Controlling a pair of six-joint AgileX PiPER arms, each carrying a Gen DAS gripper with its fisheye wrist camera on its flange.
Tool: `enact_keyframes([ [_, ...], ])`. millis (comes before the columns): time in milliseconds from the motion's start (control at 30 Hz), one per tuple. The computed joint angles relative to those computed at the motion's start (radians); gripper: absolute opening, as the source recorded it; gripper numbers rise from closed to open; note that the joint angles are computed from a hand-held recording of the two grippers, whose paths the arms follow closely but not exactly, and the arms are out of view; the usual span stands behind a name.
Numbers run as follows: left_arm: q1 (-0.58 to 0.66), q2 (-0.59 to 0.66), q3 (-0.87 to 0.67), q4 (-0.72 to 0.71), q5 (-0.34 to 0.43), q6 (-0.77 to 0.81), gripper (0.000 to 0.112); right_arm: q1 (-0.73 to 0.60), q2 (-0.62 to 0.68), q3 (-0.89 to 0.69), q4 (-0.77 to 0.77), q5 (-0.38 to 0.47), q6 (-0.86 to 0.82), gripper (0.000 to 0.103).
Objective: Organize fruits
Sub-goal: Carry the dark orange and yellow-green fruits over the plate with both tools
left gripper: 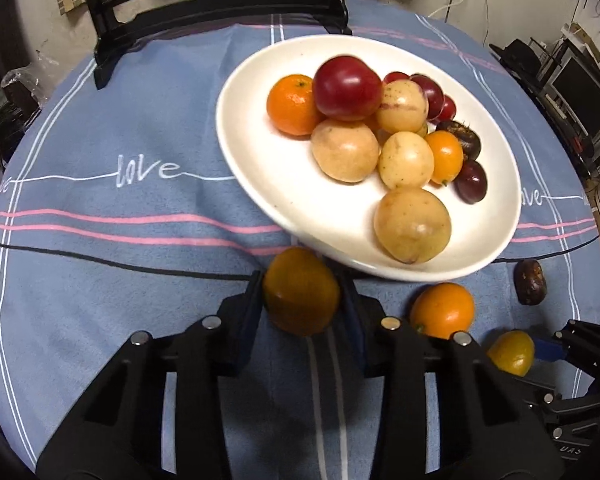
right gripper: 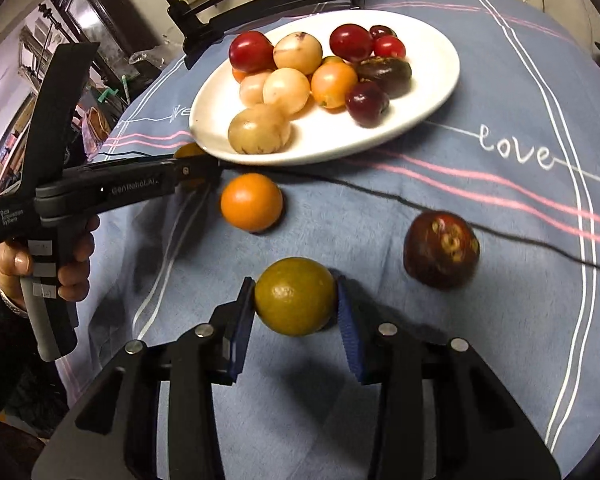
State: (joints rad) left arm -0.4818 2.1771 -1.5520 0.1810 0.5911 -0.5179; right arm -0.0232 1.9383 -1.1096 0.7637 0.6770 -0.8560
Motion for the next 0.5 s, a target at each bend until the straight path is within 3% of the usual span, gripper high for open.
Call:
enact_keyframes([
  [200,-0.048,-0.092,0.086,0.136,0.009,-0.113,0.038,-0.005,-0.032,0.042,0.014,0.002,-0.013,0.04],
  [500,-0.106,-0.198,0.149,0.211,0.023,-0.184,0.038,-0.004,-0.088,0.102,0.038,0.005,-0.048,0.04],
])
